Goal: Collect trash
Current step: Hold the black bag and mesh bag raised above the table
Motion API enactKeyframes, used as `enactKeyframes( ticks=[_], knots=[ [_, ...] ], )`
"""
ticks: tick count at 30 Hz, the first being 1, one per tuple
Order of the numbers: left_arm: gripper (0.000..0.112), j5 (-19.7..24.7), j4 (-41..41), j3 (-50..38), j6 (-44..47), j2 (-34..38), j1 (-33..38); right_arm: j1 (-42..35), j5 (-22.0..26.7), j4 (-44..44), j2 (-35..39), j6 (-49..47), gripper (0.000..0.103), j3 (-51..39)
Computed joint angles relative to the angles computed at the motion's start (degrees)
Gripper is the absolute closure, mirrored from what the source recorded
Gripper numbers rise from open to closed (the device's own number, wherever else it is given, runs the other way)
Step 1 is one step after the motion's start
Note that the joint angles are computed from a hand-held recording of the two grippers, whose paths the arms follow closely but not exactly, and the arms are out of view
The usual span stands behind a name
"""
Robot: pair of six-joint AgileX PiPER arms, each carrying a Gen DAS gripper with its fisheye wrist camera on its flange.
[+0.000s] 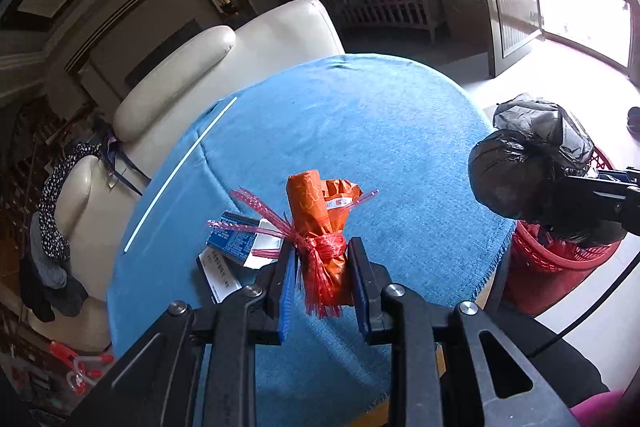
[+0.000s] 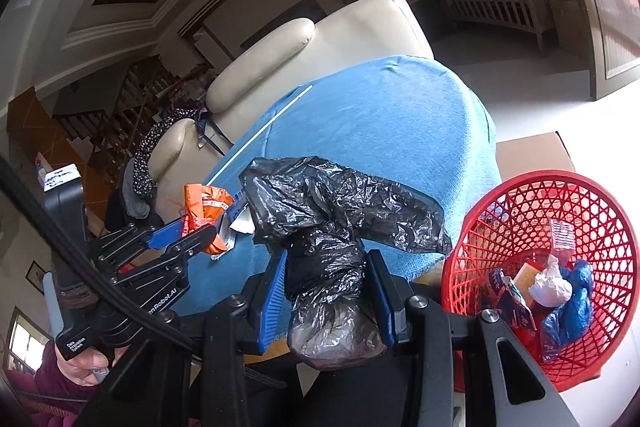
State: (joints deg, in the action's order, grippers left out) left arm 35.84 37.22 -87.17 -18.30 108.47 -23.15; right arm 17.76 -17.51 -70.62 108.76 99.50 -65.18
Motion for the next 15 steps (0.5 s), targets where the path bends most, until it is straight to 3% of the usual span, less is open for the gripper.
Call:
enactKeyframes(
  ticks=[15],
  knots=[
    [0.086, 0.1, -0.7, -3.1, 2.5, 1.8, -2.1, 0.4, 1.7, 10.0, -2.0, -7.9, 0.061, 3.1]
  ],
)
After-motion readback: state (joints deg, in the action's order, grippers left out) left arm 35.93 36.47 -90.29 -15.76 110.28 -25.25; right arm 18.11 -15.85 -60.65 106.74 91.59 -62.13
